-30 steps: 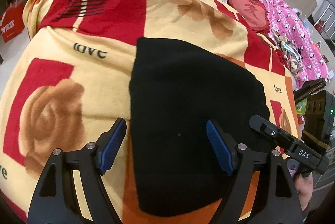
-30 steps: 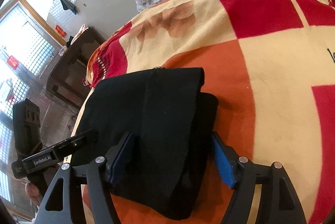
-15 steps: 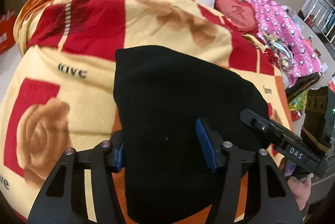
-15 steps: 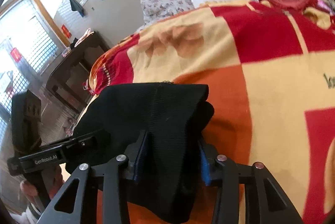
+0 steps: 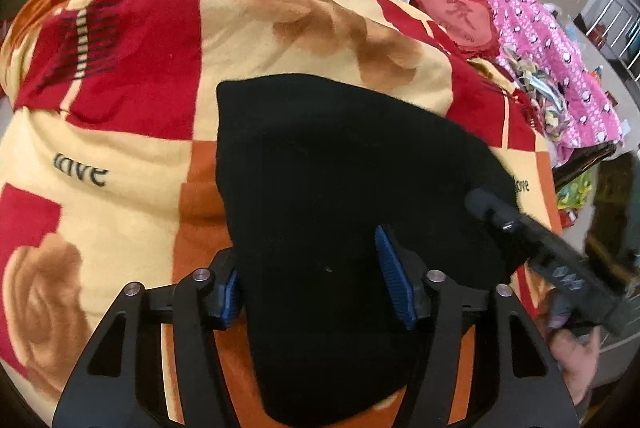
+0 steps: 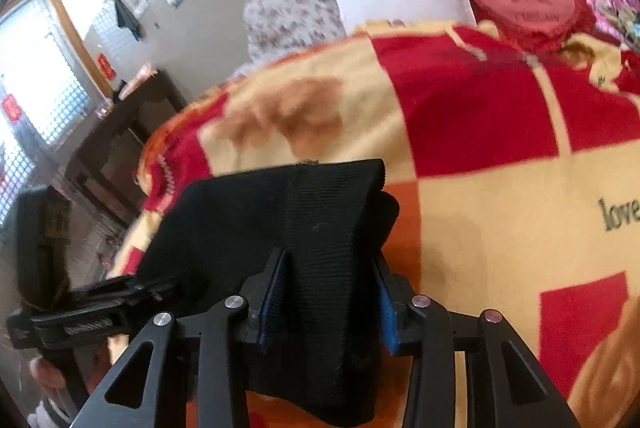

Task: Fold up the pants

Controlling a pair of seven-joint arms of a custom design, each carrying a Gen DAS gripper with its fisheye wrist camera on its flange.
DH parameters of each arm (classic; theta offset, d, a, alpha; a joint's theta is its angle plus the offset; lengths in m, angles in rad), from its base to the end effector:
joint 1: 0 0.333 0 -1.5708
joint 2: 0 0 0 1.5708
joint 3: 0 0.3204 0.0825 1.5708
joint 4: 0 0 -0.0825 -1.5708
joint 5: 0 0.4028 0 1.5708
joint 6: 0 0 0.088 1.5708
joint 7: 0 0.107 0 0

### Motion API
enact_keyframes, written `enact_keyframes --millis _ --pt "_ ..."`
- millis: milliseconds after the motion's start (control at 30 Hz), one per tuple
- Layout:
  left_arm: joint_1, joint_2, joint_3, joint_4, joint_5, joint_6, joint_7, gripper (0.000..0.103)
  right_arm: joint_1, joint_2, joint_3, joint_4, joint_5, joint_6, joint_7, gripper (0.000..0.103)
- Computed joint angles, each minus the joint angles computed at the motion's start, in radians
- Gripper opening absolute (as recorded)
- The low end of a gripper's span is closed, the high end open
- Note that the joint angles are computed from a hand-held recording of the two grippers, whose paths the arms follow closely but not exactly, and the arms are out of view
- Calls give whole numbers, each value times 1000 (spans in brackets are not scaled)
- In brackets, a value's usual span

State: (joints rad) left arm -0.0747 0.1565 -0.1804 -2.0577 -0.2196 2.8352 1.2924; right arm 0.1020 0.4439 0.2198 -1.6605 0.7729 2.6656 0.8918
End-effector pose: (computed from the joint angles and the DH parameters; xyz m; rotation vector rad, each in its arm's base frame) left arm 0.6193 -0.1458 0.4254 -2.2139 1.7685 -0.8999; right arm 0.7028 0.1895 0.4068 -1.9199 1.3413 -0.0905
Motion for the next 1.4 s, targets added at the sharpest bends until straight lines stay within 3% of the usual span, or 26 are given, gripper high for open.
enact_keyframes --millis 67,133,267,367,467,633,667,767,967,1100,1400 --pt "-7 2 10 4 24 -7 -26 68 -15 6 8 5 25 -9 -10 49" --pt "-8 4 13 7 37 -12 -39 72 -15 1 0 8 20 -25 -2 50" --pt "-4 -9 13 -2 38 -22 -51 72 -16 -81 9 -72 53 51 -49 50" --pt "-19 -32 34 -21 112 -24 -123 72 -23 -122 20 -93 126 43 -141 50" --pt "-27 -54 48 -40 196 -24 -199 72 19 -149 -4 -115 101 41 -166 50" --pt "-27 -75 49 -62 276 -24 -266 72 108 -119 -67 -131 -107 55 -14 50" --pt "-26 -81 48 -69 287 -22 -274 72 121 -115 -72 -145 -146 90 6 50" --pt "-31 -95 54 -76 373 -29 -347 72 117 -128 -62 -159 -195 108 46 50" --pt "-25 -146 55 -111 588 -24 -539 72 104 -168 -50 -186 -211 142 75 50" --pt "-13 -173 36 -117 745 -63 -672 72 106 -191 -57 -203 -236 145 123 50" --pt "-11 -211 -1 -124 947 -143 -831 72 97 -220 -54 -232 -206 147 137 50"
